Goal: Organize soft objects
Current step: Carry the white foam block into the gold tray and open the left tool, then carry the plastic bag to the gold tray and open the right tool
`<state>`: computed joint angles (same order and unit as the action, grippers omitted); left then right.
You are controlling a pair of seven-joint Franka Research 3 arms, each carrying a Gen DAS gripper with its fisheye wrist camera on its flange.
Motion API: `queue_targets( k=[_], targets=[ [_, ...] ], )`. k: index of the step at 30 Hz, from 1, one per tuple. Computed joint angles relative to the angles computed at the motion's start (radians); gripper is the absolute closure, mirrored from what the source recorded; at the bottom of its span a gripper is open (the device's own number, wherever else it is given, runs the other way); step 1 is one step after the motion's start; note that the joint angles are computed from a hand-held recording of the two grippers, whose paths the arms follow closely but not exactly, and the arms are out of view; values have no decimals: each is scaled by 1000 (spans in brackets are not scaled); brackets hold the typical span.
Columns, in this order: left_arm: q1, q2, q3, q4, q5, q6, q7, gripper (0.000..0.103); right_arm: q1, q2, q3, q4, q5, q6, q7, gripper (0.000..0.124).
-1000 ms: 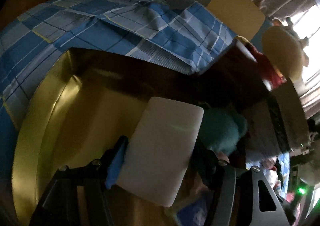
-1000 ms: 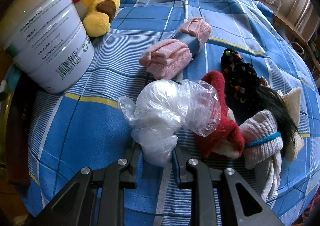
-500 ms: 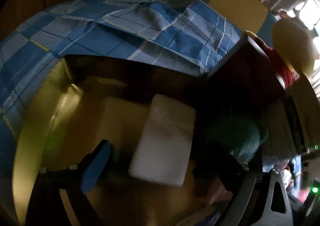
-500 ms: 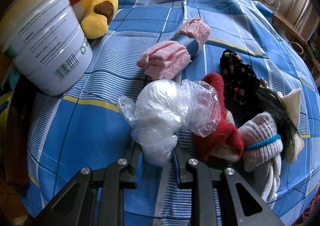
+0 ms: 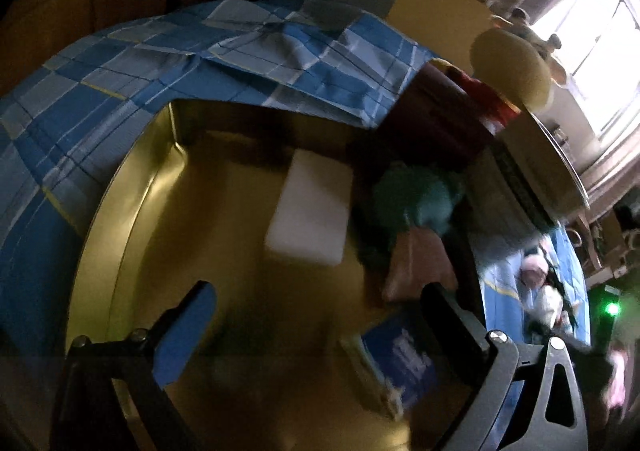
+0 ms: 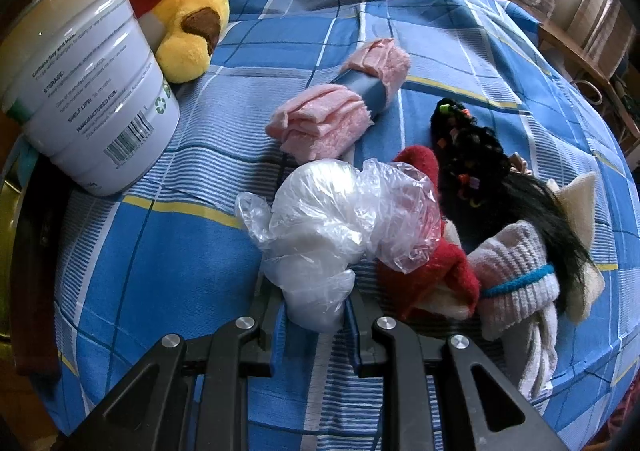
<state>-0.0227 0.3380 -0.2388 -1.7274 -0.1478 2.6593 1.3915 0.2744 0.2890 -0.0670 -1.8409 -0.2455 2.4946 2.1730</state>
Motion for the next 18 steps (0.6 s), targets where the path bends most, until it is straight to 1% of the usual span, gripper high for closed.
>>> queue_targets(
  k=[3, 5, 7, 10, 13, 15, 18],
  targets=[
    [7, -42, -10, -61, -14, 20, 30, 0, -4, -29, 1, -34, 9, 52, 14, 101],
    [0, -67, 1, -97, -3, 46, 26, 0, -10, -58, 2, -66, 21, 96, 29, 101],
    [0, -76, 4, -111, -3, 54, 28, 0, -15, -86, 4, -94, 28, 132, 44, 101],
    [31, -80, -26, -114, -92, 41, 106, 0, -19, -125, 2, -112, 4, 150, 77, 101],
    [46, -89, -47, -126, -169, 59, 192, 0, -26, -133, 1, -72, -37, 127, 113, 101],
    [37, -93, -42, -126, -174, 51, 221, 0, -31, -116, 2, -13, -58, 97, 123, 101],
    [38, -107, -51, -146, -212, 74, 302, 0, -29, -41, -6, 148, -97, -6, 116, 101]
  ],
)
